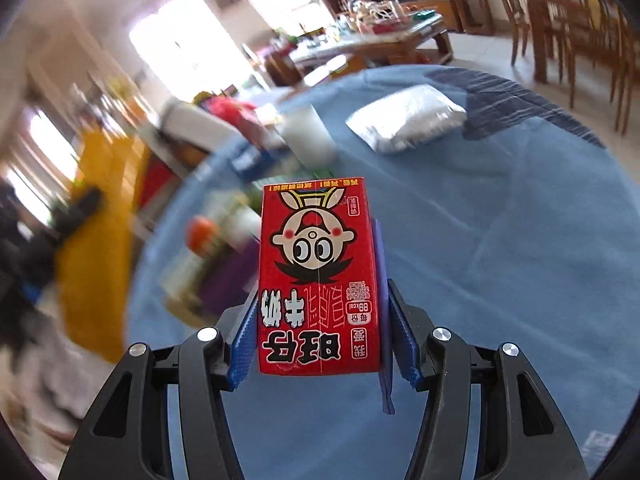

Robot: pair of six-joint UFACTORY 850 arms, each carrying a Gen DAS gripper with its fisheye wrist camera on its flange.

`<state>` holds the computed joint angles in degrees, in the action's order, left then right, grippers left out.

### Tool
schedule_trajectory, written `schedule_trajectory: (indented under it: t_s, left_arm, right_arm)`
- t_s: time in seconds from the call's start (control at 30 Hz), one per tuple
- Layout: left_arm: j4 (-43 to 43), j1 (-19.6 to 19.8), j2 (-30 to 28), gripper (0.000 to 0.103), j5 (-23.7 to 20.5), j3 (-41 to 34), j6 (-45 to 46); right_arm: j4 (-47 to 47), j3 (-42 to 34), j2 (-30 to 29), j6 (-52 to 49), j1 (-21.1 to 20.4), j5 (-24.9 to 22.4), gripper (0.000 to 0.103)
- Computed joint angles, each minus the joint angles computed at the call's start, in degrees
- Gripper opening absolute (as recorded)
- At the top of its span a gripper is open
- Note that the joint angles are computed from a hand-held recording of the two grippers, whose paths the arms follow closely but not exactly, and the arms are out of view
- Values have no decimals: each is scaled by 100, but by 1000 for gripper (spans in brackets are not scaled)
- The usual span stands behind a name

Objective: Collect trash
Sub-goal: 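Carry the yellow wrapper and red milk box over the bin and release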

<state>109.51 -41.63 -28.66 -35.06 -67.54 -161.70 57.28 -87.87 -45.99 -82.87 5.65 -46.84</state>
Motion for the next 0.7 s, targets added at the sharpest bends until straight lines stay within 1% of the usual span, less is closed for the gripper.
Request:
schedule_trajectory:
  t_s: [0.07,0.13,0.3,0.37,0.4,0.47,0.53,0.57,0.6,0.63,0.7]
  left_arm:
    - [-9,-6,-20,20,12,-11,-10]
    - [-36,-11,-23,20,21,-4,-3]
    - [-34,-20,-6,20,22,28,-22]
    - [-4,-26,16,20,17,73,-77]
    - [22,-29,25,20,9,102,-118]
    - [30,-36,38,20,-4,141,-162]
    - [75,-38,57,20,-5,201,-255]
    - [58,-56,61,20,-12,208,-264]
    - [69,-58,65,20,-12,222,-288]
    - [107,-58,68,20,-14,244,-334]
    - [103,-71,73,20,-15,251,-344]
  right_arm:
    - [13,53,17,-97,3,98,66]
    - [144,187,128,-254,66,336,77]
    - [553,392,317,-922,294,905,77]
    - [714,449,363,-1200,397,1017,77]
    - [888,565,438,-1537,413,990,77]
    - [956,643,487,-1810,478,1011,77]
    - [751,691,494,-1731,572,1262,77]
    - [607,657,453,-1601,598,1323,73]
    - [412,592,388,-1415,613,1342,66]
    - [212,516,325,-1207,627,1334,53]
    - [291,428,272,-1135,562,1135,53]
